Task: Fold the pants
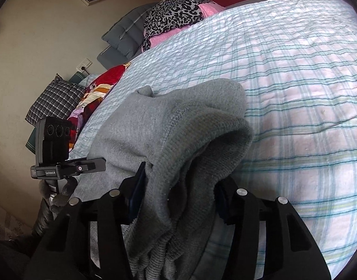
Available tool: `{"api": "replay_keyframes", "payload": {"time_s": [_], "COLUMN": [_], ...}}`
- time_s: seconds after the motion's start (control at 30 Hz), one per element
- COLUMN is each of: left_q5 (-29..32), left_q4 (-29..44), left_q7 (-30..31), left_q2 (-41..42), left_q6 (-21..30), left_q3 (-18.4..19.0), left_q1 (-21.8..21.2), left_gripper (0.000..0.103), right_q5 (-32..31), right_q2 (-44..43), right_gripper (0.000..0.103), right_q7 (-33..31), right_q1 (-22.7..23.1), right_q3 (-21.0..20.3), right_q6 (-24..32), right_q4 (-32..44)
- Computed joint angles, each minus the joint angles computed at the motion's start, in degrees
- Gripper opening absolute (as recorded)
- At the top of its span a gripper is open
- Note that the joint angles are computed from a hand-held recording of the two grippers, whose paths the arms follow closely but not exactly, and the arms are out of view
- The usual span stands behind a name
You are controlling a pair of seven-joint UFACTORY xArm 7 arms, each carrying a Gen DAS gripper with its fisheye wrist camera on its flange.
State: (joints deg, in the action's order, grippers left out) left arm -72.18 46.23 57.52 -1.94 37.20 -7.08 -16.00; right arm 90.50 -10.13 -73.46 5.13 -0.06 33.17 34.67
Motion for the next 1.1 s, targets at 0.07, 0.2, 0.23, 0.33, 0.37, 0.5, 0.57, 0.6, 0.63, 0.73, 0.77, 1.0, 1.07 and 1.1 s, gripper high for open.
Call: {"api": "replay_keyframes", "payload": {"time_s": [0.07,0.2,0.23,0.33,0.37,0.5,0.57,0.6,0.63,0.73,0.77,1.0,1.07,1.1], "left_q5": [-1.42,-3.34,-3.62,-4.68,-4.55,-3.91,-3.01,-2.23,-1.18,2.1,3.84,19.96,24.89,27.28], "left_q4": [-0.64,-1.21,-1.13,-0.4,0.05,3.96,7.44,9.54,11.96,19.2,21.94,44.06,51.55,55.75], "left_q7": [1.32,2.27,2.17,2.72,2.48,2.51,1.65,0.86,-0.2,-2.84,-4.23,-17.51,-21.9,-24.16], "left_q2": [-0.84,-2.27,-2.69,-3.84,-4.07,-2.49,-0.08,1.49,3.33,9.22,11.44,29.42,35.12,38.18], "left_q6": [-0.15,-0.71,-0.6,-0.07,-0.42,-3.02,-3.95,-4.46,-5.05,-6.81,-7.33,-8.1,-6.69,-5.68], "left_q3": [0.06,0.38,0.46,0.73,0.58,-0.62,-1.36,-1.88,-2.47,-4.43,-5.12,-8.24,-8.12,-7.98], "left_q1": [-0.01,-0.2,-0.26,-0.53,-0.79,-2.44,-3.21,-3.6,-4.0,-4.89,-5.16,-8.14,-9.64,-10.48], "left_gripper": [0.054,0.044,0.043,0.037,0.037,0.037,0.037,0.037,0.037,0.037,0.037,0.037,0.037,0.037], "right_q5": [1.24,2.55,2.61,2.71,3.05,2.77,1.91,1.33,0.72,-1.0,-1.56,-5.25,-6.12,-6.47], "right_q2": [-1.03,-3.77,-4.63,-7.23,-8.0,-10.21,-10.43,-10.19,-9.74,-6.83,-5.51,5.05,8.13,9.62], "right_gripper": [0.045,0.042,0.041,0.041,0.041,0.041,0.041,0.041,0.041,0.041,0.041,0.041,0.041,0.041], "right_q7": [-1.59,-3.2,-3.61,-4.33,-4.85,-5.65,-5.71,-5.79,-5.89,-5.97,-5.76,-4.36,-3.31,-2.97], "right_q1": [0.22,0.5,0.47,0.33,0.2,-1.47,-2.52,-3.15,-3.84,-6.24,-7.12,-14.4,-16.52,-17.56], "right_q3": [0.28,0.3,0.13,-0.25,-0.42,-2.34,-3.25,-3.89,-4.64,-7.31,-8.09,-10.75,-10.66,-10.52], "right_q6": [-0.83,-1.22,-1.0,-1.35,-1.79,-1.89,-2.33,-2.38,-2.26,-0.76,-0.04,3.85,4.18,4.22], "right_q4": [-0.59,-1.51,-1.77,-2.43,-2.52,-2.08,-1.14,-0.44,0.38,3.85,5.28,15.58,18.43,19.81]}}
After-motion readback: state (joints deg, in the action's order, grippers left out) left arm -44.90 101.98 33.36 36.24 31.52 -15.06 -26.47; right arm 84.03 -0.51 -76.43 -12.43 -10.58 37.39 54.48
